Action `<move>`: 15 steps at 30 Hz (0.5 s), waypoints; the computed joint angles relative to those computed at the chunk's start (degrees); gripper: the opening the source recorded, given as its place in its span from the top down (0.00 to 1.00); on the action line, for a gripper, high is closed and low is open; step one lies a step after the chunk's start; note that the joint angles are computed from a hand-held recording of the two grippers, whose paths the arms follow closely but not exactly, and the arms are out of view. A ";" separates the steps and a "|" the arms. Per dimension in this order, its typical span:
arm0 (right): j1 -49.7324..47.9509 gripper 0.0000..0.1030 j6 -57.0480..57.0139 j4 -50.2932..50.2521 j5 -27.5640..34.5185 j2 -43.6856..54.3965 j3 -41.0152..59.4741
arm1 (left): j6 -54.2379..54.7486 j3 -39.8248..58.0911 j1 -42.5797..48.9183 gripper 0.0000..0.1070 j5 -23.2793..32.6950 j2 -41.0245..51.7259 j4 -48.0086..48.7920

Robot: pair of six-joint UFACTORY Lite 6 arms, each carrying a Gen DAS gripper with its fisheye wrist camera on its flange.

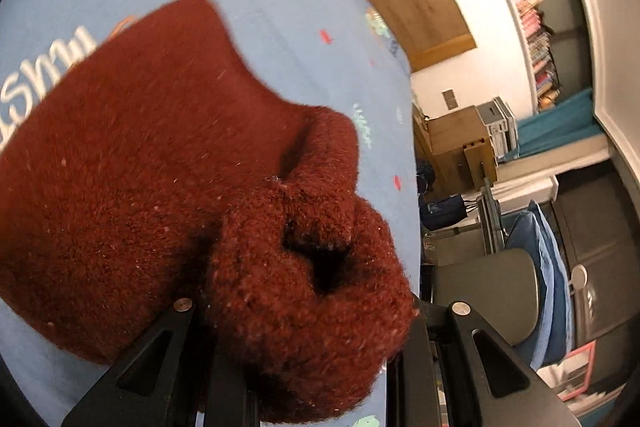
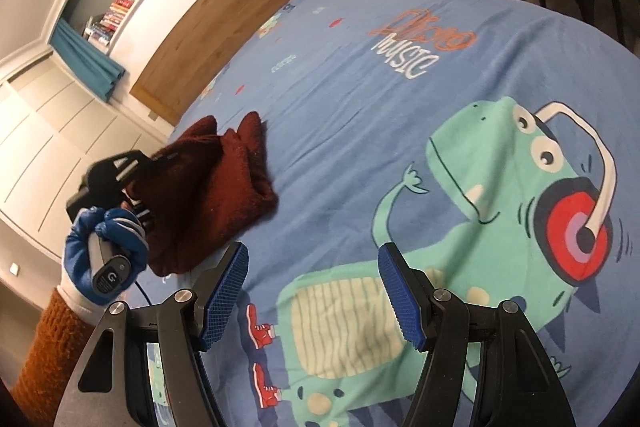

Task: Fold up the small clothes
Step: 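Fold the gripped end over the sweater with the left tool and open it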

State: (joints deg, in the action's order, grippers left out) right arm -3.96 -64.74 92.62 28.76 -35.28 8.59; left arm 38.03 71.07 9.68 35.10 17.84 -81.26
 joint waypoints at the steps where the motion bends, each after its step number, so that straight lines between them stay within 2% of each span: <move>1: -1.18 0.33 -0.25 -0.17 0.92 -0.26 -0.47 | -0.34 0.15 -1.18 0.85 -1.13 -0.62 0.60; 4: -3.29 0.33 -1.55 -0.12 2.59 0.08 -0.89 | 3.88 -5.69 -7.77 0.85 -6.61 -3.35 -3.49; 7: -4.80 0.33 -1.89 -0.94 3.68 -0.02 -1.22 | 4.09 -6.85 -12.39 0.85 -9.62 -0.68 -2.96; 10: -6.06 0.33 -0.83 -2.95 4.33 -1.00 -1.56 | 2.07 -7.52 -16.49 0.85 -13.70 -1.10 -1.56; 15: -10.25 0.33 2.00 -7.79 6.60 -4.16 -2.93 | -8.28 -5.37 -20.96 0.85 -18.26 -1.84 7.47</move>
